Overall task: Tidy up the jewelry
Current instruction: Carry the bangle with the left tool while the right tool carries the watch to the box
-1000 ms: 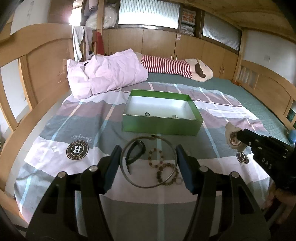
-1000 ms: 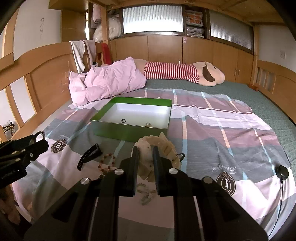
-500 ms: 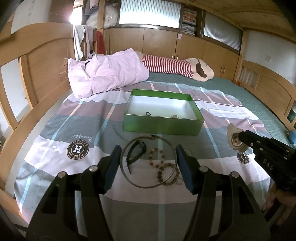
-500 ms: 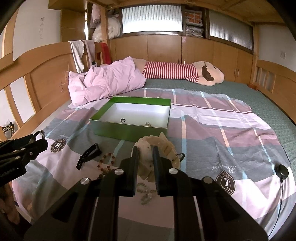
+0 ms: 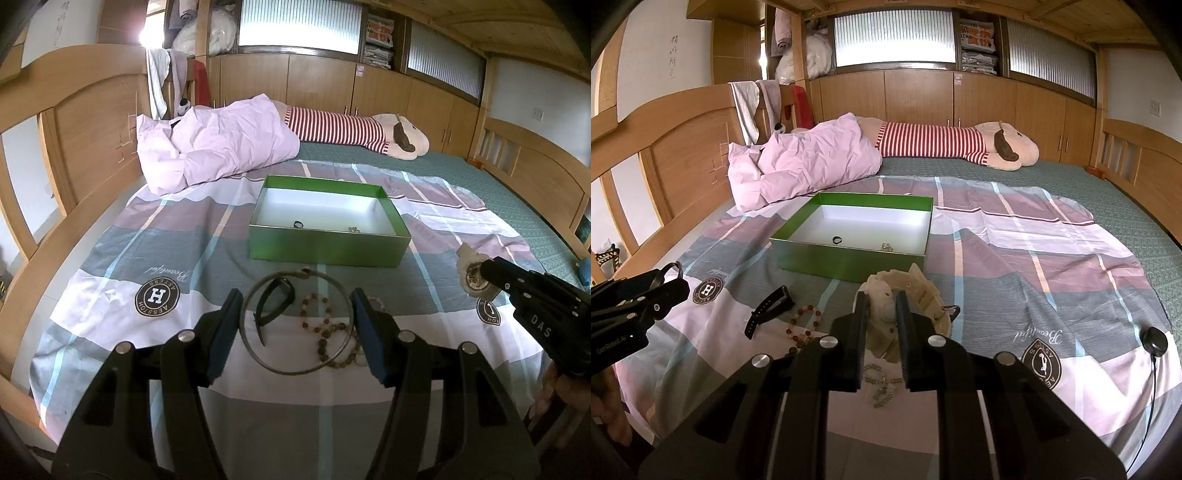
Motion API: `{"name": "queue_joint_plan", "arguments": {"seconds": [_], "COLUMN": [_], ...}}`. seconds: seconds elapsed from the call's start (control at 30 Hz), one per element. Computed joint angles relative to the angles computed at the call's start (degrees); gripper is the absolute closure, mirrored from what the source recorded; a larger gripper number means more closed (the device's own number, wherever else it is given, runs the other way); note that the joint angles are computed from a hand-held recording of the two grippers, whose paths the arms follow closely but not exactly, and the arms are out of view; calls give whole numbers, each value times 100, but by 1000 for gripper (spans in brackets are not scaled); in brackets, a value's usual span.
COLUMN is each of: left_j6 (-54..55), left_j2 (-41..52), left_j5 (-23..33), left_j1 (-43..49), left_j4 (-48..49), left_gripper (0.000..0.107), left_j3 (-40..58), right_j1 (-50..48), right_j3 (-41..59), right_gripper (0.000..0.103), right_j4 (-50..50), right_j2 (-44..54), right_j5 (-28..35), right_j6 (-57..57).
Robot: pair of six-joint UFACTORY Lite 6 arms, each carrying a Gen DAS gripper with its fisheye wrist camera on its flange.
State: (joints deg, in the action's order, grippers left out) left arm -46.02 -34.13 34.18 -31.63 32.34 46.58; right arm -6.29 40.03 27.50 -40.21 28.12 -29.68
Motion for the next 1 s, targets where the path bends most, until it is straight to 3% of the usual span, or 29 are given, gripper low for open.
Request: {"name": "queue_joint_plan", "arguments": {"seconds": [0.37, 0.6, 0.7, 0.8, 1.0], "left_j6": [94, -60, 53, 808, 1769], "left_j2": [146, 874, 1521, 2459, 5079], "left_j5": [-113, -259, -392, -689, -882], "left_j1": [83, 132, 290, 672, 1110], "left_j4": [-78, 139, 134, -689, -1480], "left_gripper": [47, 47, 47, 47, 47], "left_j3": [12, 522, 1122, 2002, 4515], "right_j1": [-22, 234, 470, 432, 523], "right_j3": [48, 433, 925, 1764, 3634], "right_gripper": [87, 87, 87, 87, 87], "right_j4": [95, -34, -127, 842, 1163], "right_j2": [82, 641, 1286, 2399, 4809], "right_j5": [33, -245, -550, -683, -987], "right_j6": [-51, 137, 258, -553, -777]}}
